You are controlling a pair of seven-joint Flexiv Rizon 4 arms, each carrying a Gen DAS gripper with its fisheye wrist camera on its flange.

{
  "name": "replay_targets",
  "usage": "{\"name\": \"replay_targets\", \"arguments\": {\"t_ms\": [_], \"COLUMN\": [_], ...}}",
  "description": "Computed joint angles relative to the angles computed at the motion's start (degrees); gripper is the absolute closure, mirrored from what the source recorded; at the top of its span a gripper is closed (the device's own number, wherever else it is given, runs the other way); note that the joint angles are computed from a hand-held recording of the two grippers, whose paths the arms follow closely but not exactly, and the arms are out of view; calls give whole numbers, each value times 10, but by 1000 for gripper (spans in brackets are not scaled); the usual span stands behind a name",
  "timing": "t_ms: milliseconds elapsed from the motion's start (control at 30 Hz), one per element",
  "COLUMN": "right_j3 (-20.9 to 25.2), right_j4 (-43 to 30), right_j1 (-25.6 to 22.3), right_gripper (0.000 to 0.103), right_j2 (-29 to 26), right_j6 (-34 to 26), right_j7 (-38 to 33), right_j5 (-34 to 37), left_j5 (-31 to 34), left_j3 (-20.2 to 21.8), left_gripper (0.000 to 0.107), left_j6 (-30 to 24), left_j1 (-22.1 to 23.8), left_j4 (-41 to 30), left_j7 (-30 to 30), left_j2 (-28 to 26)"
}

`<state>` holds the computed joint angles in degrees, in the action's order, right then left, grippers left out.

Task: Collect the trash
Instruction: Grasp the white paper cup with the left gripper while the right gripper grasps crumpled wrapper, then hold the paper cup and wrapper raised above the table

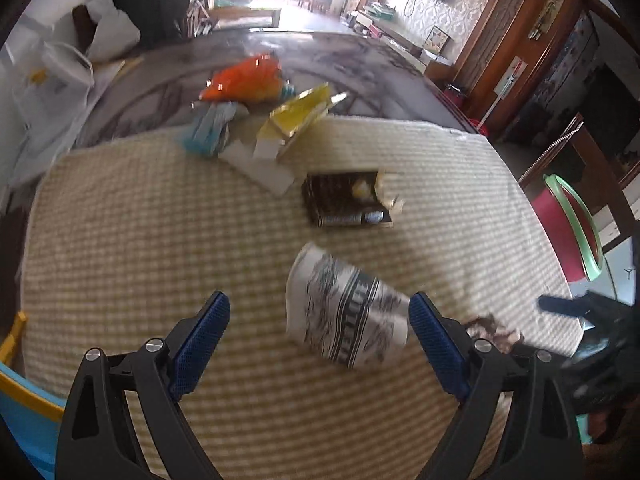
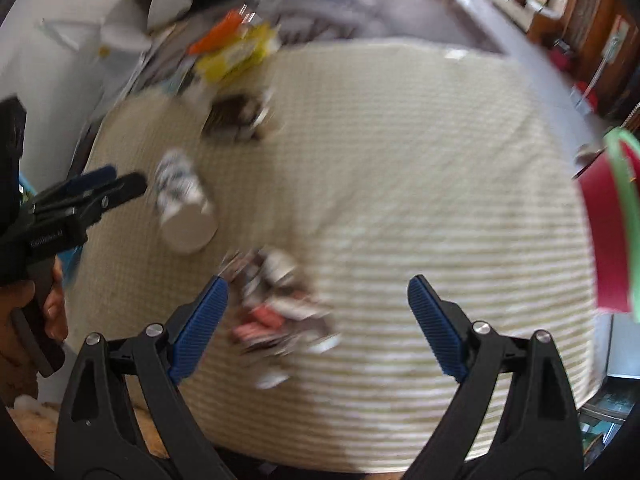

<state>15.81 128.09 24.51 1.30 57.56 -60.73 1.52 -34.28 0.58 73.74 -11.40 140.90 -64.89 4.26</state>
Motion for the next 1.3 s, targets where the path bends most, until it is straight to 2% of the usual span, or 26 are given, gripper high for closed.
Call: {"name": "replay_targets", "arguments": {"t_ms": [100, 167, 233, 300, 433, 567, 633, 700, 733, 767, 833, 867, 933, 1100, 1167, 1200, 1233, 1300], "right_j3": [5, 6, 5, 3, -5, -7, -7, -9, -9, -9, -10, -12, -13, -15, -16, -17, -16, -16], "right_j4": [-8, -16, -16, -7, 10, 20, 24, 25, 29, 31, 30, 26, 13, -12, -17, -15, -15, -14], "right_j1": [9, 12, 12, 8, -5, -13, -14, -18, -20, -22, -24, -24, -21, -12, -7, -6, -7, -9], "right_gripper": [18, 52, 61, 79, 93, 92, 89, 74, 57, 45, 41, 35, 30, 30, 49, 51, 62, 67], "right_j2": [-16, -27, -28, -18, 0, 10, 12, 14, 16, 16, 14, 10, -3, -49, -60, -60, -59, -54], "right_j6": [-3, -14, -12, 2, 13, 18, 20, 20, 22, 26, 33, 33, 33, 17, 5, 8, 15, 26], "right_j7": [5, 6, 14, 33, 87, 113, 119, 125, 138, 154, 166, 163, 149, 142, 146, 150, 144, 143], "right_j5": [0, -3, -10, -24, -67, -83, -82, -84, -96, -112, -119, -109, -88, -103, -127, -138, -134, -133], "left_j5": [-48, -70, -98, -101, -103, -78, -80, -99, -89, -91, -115, -113, -104, -78, -55, -46, -41, -38], "left_j3": [2, 0, -2, -5, -15, -25, -30, -36, -36, -38, -41, -39, -35, -27, -24, -23, -22, -21], "left_gripper": [20, 20, 20, 20, 20, 20, 28, 30, 31, 31, 31, 31, 31, 31, 31, 31, 31, 31], "left_j6": [-2, -6, -12, -12, -28, -31, -34, -30, -25, -16, 2, 8, 24, 40, 44, 46, 47, 51], "left_j1": [-12, -17, -23, -22, -20, -13, -8, -7, -6, -7, -11, -12, -13, -10, -8, -7, -7, -8], "left_j4": [8, 11, 7, 4, -9, -22, -28, -29, -30, -29, -25, -25, -26, -44, -55, -59, -62, -68], "left_j7": [43, 53, 71, 80, 88, 77, 75, 84, 80, 85, 106, 106, 100, 76, 56, 47, 42, 33], "left_j2": [0, 3, -2, -9, -28, -57, -69, -73, -73, -70, -59, -55, -48, -37, -31, -29, -27, -23]}}
